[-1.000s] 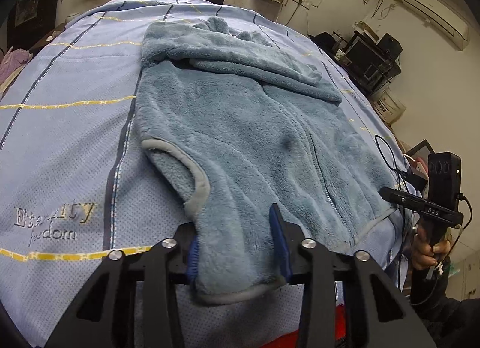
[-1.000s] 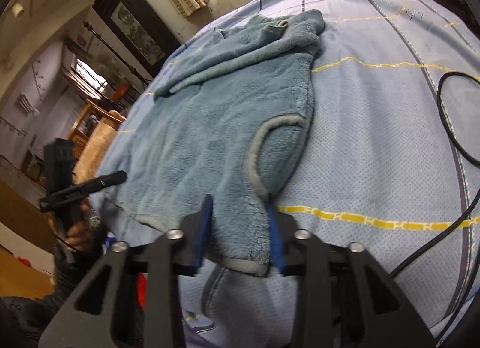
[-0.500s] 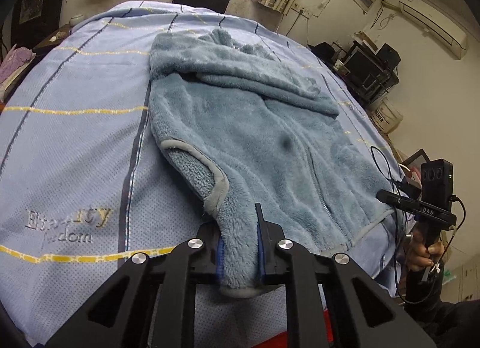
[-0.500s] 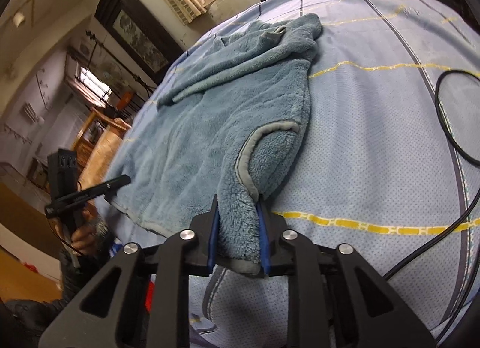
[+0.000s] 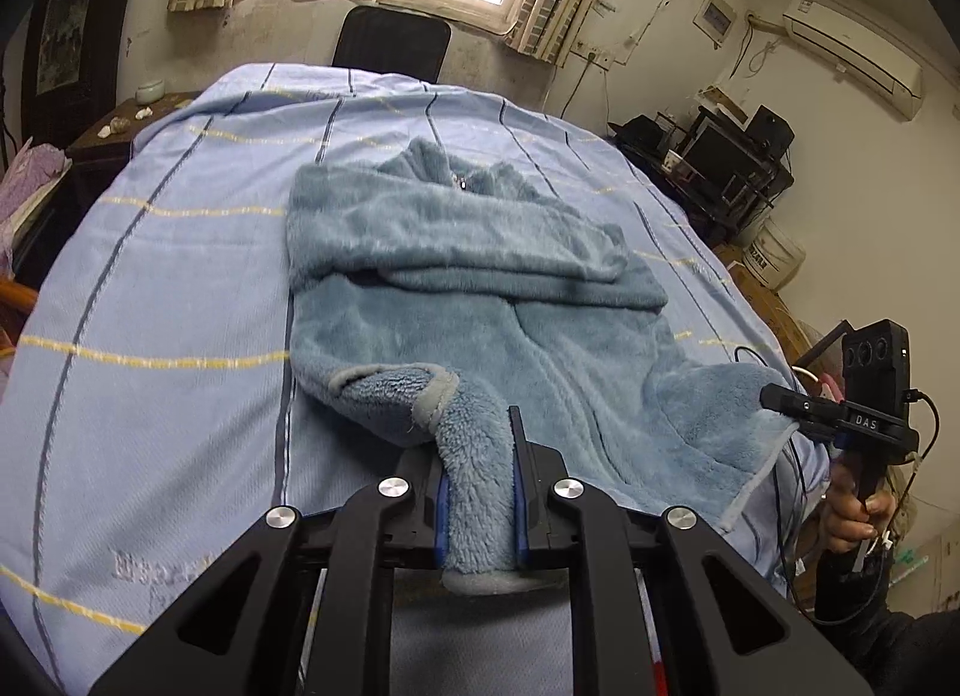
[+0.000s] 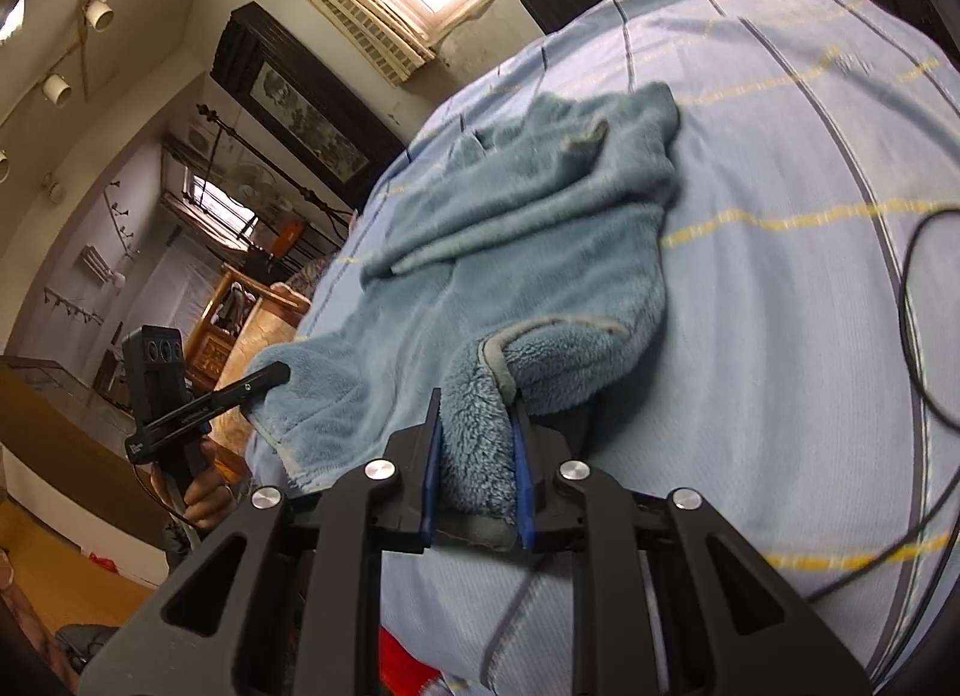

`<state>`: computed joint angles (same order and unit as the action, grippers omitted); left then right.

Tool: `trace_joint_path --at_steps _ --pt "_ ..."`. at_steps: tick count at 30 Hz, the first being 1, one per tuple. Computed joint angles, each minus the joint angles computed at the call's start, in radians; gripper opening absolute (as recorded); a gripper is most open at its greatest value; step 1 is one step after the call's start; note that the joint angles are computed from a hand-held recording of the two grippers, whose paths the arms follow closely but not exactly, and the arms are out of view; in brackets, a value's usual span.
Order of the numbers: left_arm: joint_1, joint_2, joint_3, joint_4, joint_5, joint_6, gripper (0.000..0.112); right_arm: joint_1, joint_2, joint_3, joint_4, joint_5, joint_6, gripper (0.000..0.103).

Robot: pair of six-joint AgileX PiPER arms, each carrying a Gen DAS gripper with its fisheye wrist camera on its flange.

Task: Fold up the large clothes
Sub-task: 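Lift the held hem with both grippers and fold it over toward the collar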

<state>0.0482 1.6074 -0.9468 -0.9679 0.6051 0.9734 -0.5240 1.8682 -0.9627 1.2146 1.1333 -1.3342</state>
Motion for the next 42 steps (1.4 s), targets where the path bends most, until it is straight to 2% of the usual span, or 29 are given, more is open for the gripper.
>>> trace_joint_path --at_steps 6,12,17,22,29,31,33,35,38,41,42 --pt "-0.014 0.049 -0.141 0.067 0.006 -0.100 0.015 0.039 0.026 -0.141 0.014 0.011 0.115 0.018" --pt "-0.044 0.159 -0.341 0.181 0.008 -0.253 0.015 0.080 0.117 -0.341 0.017 0.008 0.262 0.018" --pt "-0.066 0.293 -0.561 0.295 0.039 -0.409 0.015 0.120 0.230 -0.554 0.004 -0.006 0.409 0.018" --pt "-0.098 0.465 -0.823 0.461 0.075 -0.619 0.015 0.173 0.370 -0.815 -0.044 -0.060 0.589 0.018" --pt "-0.138 0.761 -1.224 0.751 0.183 -0.930 0.015 0.235 0.588 -1.148 -0.198 -0.138 0.846 0.018" --pt "-0.123 0.883 -1.396 0.738 0.276 -0.958 0.015 0.241 0.661 -1.250 -0.250 -0.129 0.923 0.018" --pt "-0.102 0.991 -1.543 0.698 0.351 -0.970 0.016 0.242 0.756 -1.381 -0.292 -0.081 1.006 0.018" --pt "-0.089 1.010 -1.550 0.663 0.347 -0.943 0.018 0.238 0.820 -1.471 -0.296 -0.047 1.036 0.018" --pt "-0.067 0.938 -1.420 0.579 0.280 -0.848 0.022 0.233 0.810 -1.449 -0.264 -0.044 1.003 0.023" --pt "-0.041 0.878 -1.325 0.480 0.257 -0.775 0.037 0.220 0.747 -1.331 -0.175 -0.072 0.889 0.035" --pt "-0.038 0.845 -1.271 0.454 0.234 -0.752 0.044 0.216 0.725 -1.293 -0.148 -0.087 0.856 0.043"
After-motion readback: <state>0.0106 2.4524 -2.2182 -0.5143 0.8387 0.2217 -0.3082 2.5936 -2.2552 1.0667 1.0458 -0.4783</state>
